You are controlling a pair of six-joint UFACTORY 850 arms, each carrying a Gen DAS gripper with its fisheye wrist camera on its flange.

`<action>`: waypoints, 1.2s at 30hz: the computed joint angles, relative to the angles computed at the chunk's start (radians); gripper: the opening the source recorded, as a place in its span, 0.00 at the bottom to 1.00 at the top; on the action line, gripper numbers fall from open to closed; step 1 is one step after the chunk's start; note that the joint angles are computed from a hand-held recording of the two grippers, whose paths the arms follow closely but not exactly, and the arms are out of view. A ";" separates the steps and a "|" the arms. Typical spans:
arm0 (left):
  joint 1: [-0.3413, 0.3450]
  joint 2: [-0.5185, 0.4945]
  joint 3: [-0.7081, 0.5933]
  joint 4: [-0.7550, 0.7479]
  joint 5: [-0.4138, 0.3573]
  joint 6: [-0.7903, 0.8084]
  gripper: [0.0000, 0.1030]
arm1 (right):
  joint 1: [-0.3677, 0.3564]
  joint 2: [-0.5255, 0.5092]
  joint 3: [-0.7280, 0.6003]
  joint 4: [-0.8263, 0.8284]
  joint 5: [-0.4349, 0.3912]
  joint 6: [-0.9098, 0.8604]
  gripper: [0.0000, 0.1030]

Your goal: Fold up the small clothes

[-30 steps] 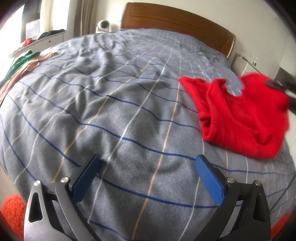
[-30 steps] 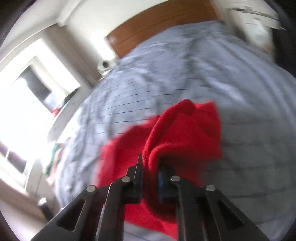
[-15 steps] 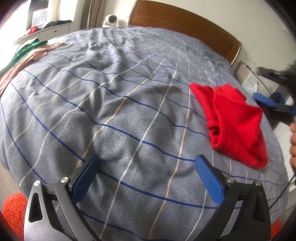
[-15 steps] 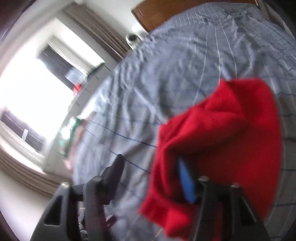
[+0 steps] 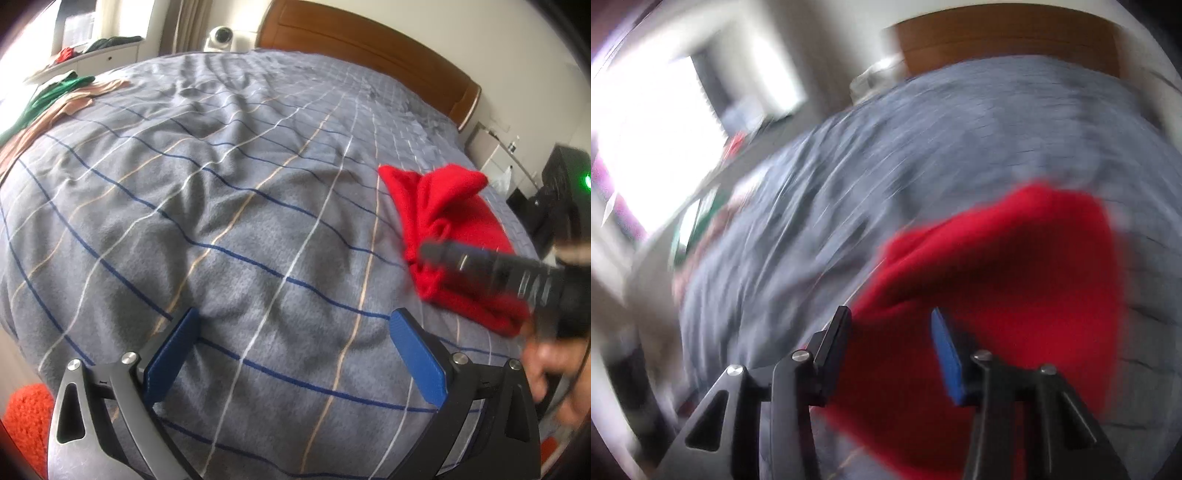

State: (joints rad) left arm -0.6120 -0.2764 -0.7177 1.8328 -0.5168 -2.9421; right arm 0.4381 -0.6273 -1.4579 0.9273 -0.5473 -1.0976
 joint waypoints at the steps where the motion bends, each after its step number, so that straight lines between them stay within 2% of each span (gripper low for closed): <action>1: -0.001 0.001 0.001 0.001 0.001 -0.003 0.99 | 0.022 0.009 0.015 -0.063 0.025 0.021 0.43; 3: -0.002 0.002 0.002 0.004 0.004 -0.005 0.99 | 0.027 0.042 0.054 -0.063 0.045 -0.030 0.47; 4: -0.001 0.001 0.001 0.003 0.006 -0.002 0.99 | 0.014 0.050 0.057 -0.025 0.016 -0.047 0.51; 6: 0.000 -0.004 -0.005 -0.007 0.012 0.010 0.99 | -0.020 0.056 0.035 0.033 -0.053 -0.039 0.52; 8: 0.000 -0.005 -0.007 -0.008 0.014 0.013 0.99 | -0.045 0.042 -0.020 0.022 -0.066 0.051 0.53; 12: -0.001 -0.005 -0.007 -0.003 0.013 0.015 0.99 | -0.060 -0.083 -0.236 -0.139 -0.085 0.351 0.53; 14: -0.004 -0.001 -0.003 0.000 0.008 0.010 0.99 | -0.047 -0.185 -0.378 -0.260 -0.090 0.513 0.53; 16: -0.006 0.001 -0.001 -0.002 0.002 0.010 0.99 | -0.033 -0.260 -0.462 -0.342 -0.132 0.600 0.53; 17: -0.007 0.001 0.001 -0.002 0.001 0.009 0.99 | -0.026 -0.259 -0.443 -0.373 -0.114 0.620 0.54; 18: -0.010 0.000 0.000 -0.010 -0.001 0.016 0.99 | -0.013 -0.243 -0.395 -0.380 -0.055 0.606 0.55; 20: -0.013 -0.002 -0.003 -0.022 0.000 0.029 0.99 | -0.003 -0.186 -0.297 -0.312 0.042 0.497 0.61; 21: -0.016 -0.004 -0.006 -0.029 0.000 0.037 0.99 | -0.002 -0.157 -0.256 -0.261 0.064 0.431 0.61; 26: -0.021 -0.008 -0.013 -0.032 0.008 0.060 0.99 | -0.030 0.032 -0.034 0.077 0.056 0.013 0.61; 29: -0.015 -0.006 -0.010 -0.021 0.014 0.050 0.99 | -0.030 0.090 0.069 0.081 0.039 -0.061 0.68; 32: -0.017 -0.004 -0.009 -0.031 0.014 0.061 0.99 | -0.007 0.099 0.154 -0.080 0.068 -0.008 0.68; 34: -0.020 -0.003 -0.008 -0.039 0.013 0.070 0.99 | -0.012 0.144 0.217 -0.009 0.100 -0.131 0.68; 36: -0.021 -0.007 -0.011 -0.049 0.010 0.082 0.99 | -0.039 0.179 0.240 0.085 0.074 -0.198 0.67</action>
